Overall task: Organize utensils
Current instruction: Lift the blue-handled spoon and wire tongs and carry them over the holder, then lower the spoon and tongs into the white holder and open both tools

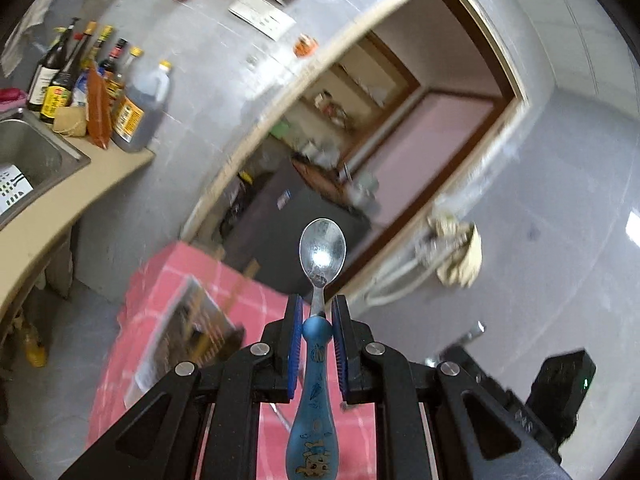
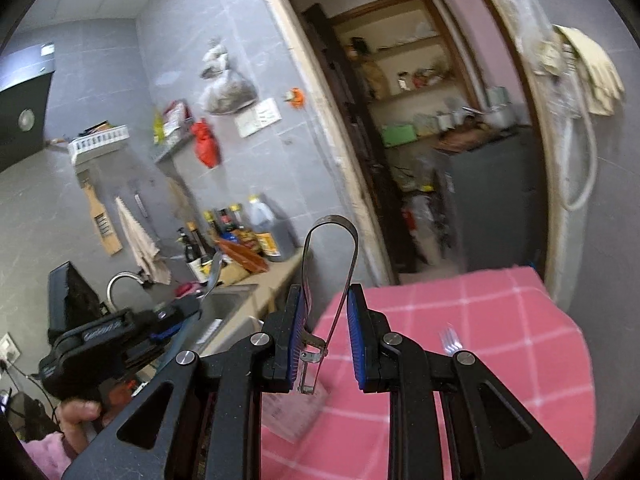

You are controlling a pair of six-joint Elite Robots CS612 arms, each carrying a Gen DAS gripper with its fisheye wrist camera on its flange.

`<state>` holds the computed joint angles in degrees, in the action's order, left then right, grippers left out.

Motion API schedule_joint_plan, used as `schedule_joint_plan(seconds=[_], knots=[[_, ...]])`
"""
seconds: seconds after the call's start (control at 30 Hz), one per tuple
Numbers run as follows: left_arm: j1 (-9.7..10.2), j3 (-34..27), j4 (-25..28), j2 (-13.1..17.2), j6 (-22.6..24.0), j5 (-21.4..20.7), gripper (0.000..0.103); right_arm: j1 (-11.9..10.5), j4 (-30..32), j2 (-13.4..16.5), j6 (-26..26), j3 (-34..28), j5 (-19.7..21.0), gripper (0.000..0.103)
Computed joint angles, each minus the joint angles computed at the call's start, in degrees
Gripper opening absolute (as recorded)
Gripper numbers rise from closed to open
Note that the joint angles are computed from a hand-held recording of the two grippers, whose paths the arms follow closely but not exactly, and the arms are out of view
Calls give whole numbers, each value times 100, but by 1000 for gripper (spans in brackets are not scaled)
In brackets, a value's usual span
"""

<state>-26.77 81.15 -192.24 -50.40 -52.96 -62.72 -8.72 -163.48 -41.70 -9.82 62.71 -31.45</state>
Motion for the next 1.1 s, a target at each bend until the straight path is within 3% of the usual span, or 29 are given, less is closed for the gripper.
schedule_joint_plan(seconds=[0.13, 0.3, 0.43, 0.83, 1.1], knots=[[107, -45, -419, 189, -106, 138, 14, 152, 37, 24, -289, -28, 87, 19], [220, -126, -753, 380, -104, 140, 14, 322, 177, -29, -798, 94, -80, 19], [239, -227, -1050, 538, 150, 203, 14, 406, 227, -27, -1022, 148, -167, 19], [235, -412, -1431, 811, 623, 330, 14, 432, -210, 148, -545, 44, 89, 19], [203, -456, -1349, 868, 799, 453, 14, 429, -76, 163, -677, 52, 203, 19]])
